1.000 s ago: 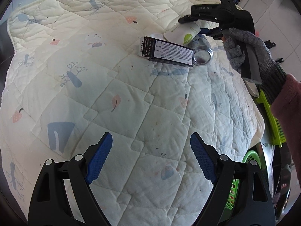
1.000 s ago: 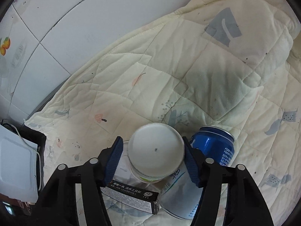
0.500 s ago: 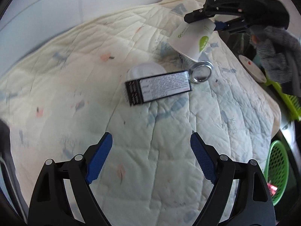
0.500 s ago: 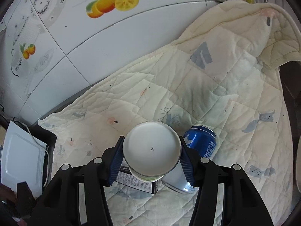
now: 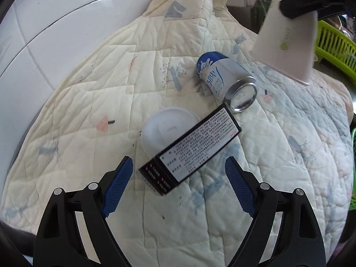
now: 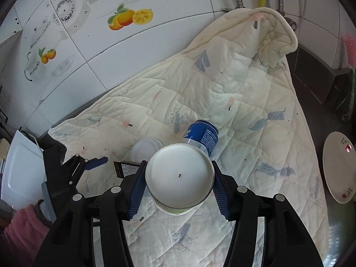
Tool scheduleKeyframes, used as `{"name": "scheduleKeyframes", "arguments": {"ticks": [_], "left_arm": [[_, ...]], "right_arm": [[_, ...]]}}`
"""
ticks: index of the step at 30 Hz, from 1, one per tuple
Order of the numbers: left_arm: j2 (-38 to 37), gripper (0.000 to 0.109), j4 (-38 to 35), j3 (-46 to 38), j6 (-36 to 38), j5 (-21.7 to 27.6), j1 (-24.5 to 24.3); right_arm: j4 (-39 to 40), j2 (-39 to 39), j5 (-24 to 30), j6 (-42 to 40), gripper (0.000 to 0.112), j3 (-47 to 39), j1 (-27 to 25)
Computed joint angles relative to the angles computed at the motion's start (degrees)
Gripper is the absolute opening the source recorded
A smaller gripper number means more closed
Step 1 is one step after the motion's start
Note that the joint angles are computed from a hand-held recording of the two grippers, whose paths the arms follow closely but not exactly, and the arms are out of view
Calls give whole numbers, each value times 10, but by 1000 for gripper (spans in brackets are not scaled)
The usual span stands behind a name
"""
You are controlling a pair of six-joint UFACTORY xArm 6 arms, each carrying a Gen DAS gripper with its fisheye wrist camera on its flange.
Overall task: Collect trash
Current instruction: 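Close the right tool on the white paper cup while the left tool reaches the black box, then lift the white cup with the right tool while the left tool grasps the black box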
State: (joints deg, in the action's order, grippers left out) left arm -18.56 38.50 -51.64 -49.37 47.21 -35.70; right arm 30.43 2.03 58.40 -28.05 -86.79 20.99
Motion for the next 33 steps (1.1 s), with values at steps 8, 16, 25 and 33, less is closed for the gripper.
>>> {"name": "scheduleKeyframes", "arguments": {"ticks": [8,16,25,33], "left_arm": [[62,84,-12,-31,94,-23,18],[98,73,-4,-45,138,-34,23],[87,54,-21,-39,122,-42,13],[33,48,-69,3,75,-53,-6]], "right_arm": [[-2,-37,2,0,53,46,-23],[-2,-57,5,-2,53,79,-36],[2,-80,11,-10,53,115,-52],[12,-124,26,-30,53,159,-68]]}}
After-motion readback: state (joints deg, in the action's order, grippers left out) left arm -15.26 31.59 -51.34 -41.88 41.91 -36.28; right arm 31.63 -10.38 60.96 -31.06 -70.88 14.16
